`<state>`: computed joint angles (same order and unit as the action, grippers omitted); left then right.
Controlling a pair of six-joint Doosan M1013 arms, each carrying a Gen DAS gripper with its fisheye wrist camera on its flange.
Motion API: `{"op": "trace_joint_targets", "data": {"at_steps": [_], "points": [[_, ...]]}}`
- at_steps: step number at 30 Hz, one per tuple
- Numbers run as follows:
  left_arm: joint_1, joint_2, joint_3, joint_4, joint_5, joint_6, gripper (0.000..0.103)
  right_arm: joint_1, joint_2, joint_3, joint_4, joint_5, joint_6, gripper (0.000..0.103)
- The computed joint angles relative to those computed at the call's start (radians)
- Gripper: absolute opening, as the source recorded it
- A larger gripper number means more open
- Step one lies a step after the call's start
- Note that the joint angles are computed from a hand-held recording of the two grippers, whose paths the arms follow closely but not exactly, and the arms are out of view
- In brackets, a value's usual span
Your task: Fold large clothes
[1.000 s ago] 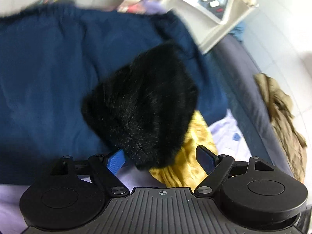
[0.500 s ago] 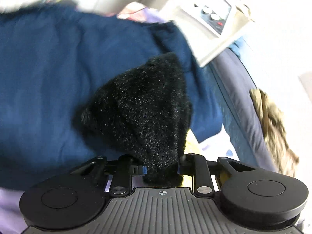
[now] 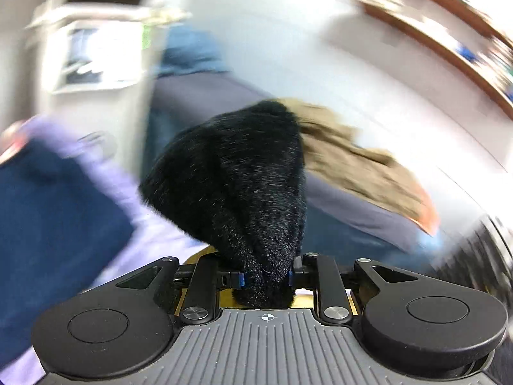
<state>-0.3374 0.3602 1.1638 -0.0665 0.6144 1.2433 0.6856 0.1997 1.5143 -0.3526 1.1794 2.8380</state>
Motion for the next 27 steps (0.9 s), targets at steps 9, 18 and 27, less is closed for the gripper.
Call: {"op": "trace_joint_targets", "data": {"at_steps": [9, 18, 27], "points": [[-0.198, 0.072, -0.049, -0.144, 0.064, 0.331, 0.071, -0.003, -0.042, 0.045, -0.033, -0.005, 0.102, 0.103], [-0.322, 0.147, -0.057, 0.051, 0.359, 0.513, 0.103, -0.003, -0.063, 0.077, -0.018, 0.02, 0.166, 0.103], [-0.31, 0.092, 0.003, -0.017, 0.346, 0.616, 0.103, -0.007, -0.059, 0.073, -0.007, 0.034, 0.148, 0.103]]}}
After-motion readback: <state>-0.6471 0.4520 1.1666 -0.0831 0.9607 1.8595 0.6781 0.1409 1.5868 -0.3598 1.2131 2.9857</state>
